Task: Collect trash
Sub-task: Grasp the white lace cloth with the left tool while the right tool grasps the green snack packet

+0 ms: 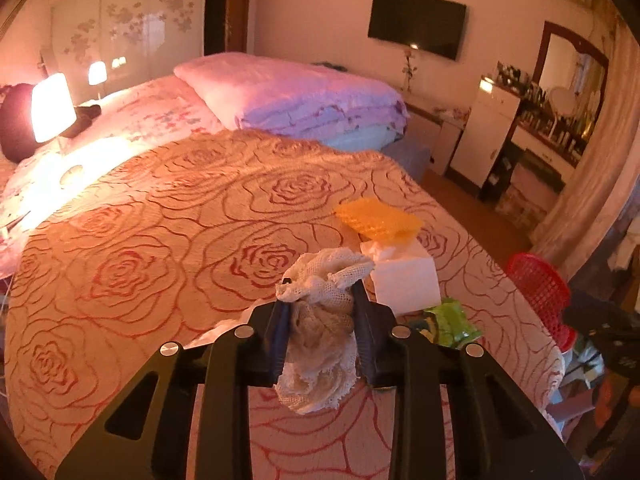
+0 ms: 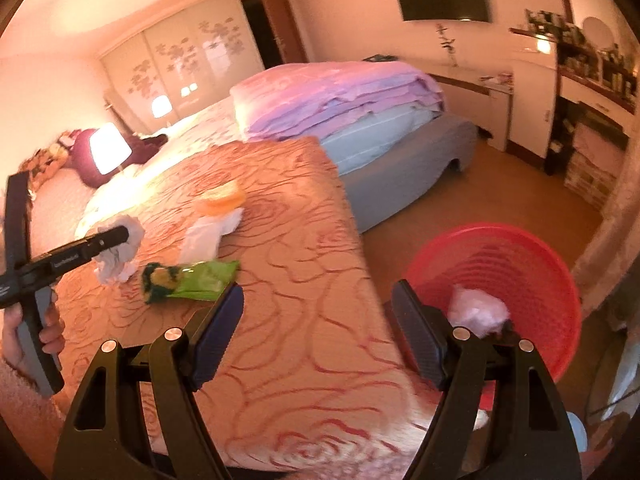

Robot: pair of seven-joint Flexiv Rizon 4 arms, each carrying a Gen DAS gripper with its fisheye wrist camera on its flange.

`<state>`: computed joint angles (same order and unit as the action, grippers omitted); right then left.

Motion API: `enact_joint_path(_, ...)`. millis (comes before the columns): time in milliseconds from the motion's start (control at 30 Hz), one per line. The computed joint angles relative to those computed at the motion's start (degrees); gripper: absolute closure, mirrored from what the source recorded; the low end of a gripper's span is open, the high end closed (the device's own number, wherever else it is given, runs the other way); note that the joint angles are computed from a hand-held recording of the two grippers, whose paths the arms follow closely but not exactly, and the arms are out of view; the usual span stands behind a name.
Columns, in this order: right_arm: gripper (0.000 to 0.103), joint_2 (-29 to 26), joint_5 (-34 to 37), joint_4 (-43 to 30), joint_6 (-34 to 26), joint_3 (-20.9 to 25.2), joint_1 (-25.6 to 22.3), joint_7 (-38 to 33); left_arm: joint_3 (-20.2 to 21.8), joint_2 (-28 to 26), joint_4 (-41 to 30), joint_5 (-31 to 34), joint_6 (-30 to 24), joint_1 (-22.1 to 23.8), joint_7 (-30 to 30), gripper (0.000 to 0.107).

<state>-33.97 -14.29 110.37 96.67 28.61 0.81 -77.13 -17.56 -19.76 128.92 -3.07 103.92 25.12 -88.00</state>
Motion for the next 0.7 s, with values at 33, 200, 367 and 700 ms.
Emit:
enact_joint_path(33,0.029,-0.81,-0.46,-0.91,-0.95,1.05,-0.17,-0.31,-0.9,0.6,0.76,0.11,0.67,1.06,-0.51,0.08)
enact_joint_path(200,0.029,-3.73,-0.64,-4.69,-5.09,4.12,0.48,-3.32,-0.76,2.83,2.84,1.89,2.75,2.47,-3.71,0.08)
enact_joint_path(367,0.029,-6.06,1.58,-9.2,-8.83,5.09,3.15,-6.19,0.97,3.58,3.2,3.48,2.83,1.75,-5.81,0.08)
enact_joint_path(700,0.041,-7.36,6.22,-13.55,-13.58,0.12,10.46,-9.93,0.38,2.95,3.24,4.65,2.38,2.65,-6.62,0.079)
